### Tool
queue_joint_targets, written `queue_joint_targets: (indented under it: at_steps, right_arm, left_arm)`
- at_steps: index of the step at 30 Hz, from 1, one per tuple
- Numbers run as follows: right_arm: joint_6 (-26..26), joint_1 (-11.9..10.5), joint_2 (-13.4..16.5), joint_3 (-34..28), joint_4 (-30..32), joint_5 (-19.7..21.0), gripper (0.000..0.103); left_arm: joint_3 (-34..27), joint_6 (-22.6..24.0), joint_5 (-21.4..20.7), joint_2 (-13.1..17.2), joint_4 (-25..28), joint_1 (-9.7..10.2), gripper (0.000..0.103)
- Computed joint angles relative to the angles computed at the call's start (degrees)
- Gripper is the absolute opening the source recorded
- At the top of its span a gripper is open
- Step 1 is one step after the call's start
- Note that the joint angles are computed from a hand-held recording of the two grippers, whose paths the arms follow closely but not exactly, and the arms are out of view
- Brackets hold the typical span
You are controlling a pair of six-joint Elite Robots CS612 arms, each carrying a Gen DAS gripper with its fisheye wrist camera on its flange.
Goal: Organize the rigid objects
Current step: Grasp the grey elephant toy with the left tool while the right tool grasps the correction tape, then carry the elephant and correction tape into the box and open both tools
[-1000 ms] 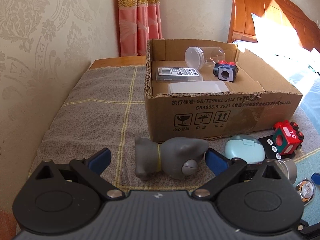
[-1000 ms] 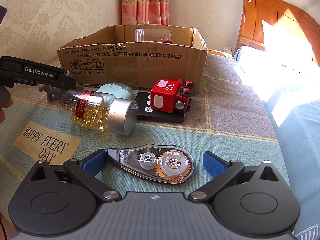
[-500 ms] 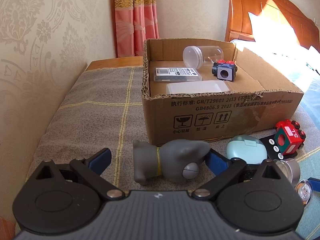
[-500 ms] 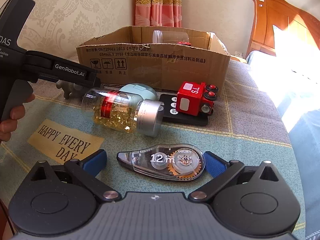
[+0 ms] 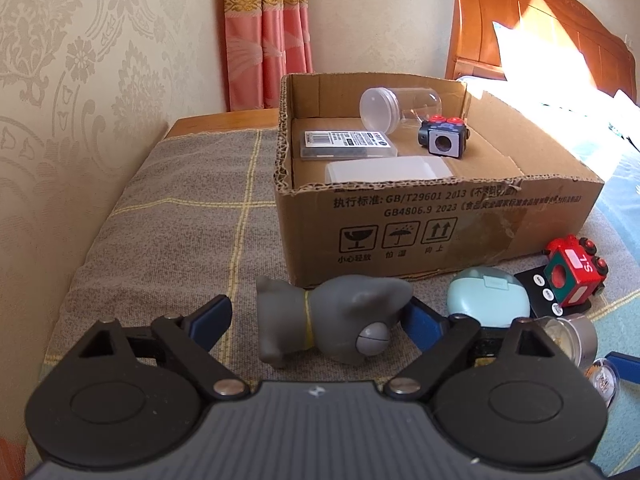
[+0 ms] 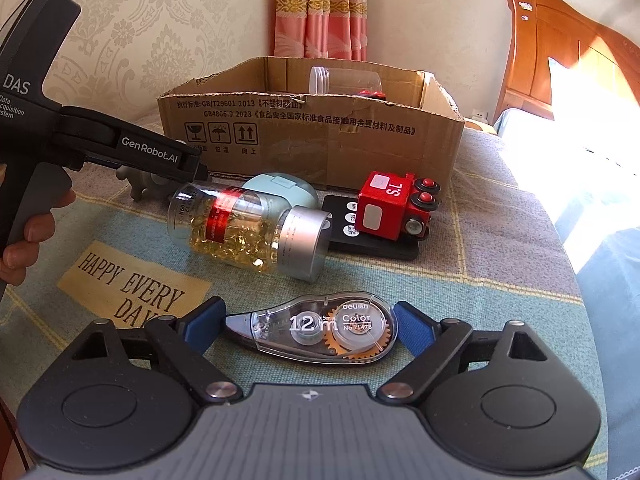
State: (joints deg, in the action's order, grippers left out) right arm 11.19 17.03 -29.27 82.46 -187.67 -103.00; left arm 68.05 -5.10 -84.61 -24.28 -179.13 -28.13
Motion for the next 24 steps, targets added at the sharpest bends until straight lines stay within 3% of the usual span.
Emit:
queue_joint_targets:
  at_steps: [3, 6, 24]
  right_arm:
    - [-0.2, 0.0, 0.0, 0.1, 0.0, 0.2, 0.093]
    - [-0.4, 0.0, -0.2, 0.0, 0.5, 0.4, 0.093]
    - [-2.5, -0.8, -2.4, 1.5, 1.5, 2.1, 0.093]
  left_arm:
    - [-0.1, 0.8, 0.4, 0.2, -0.4, -0.1, 0.089]
    - [-0.4, 0.2, -2.1, 0.2, 0.6, 0.25, 0.072]
    - [2.7, 2.9, -0.3, -3.0, 1.8, 0.15, 0.071]
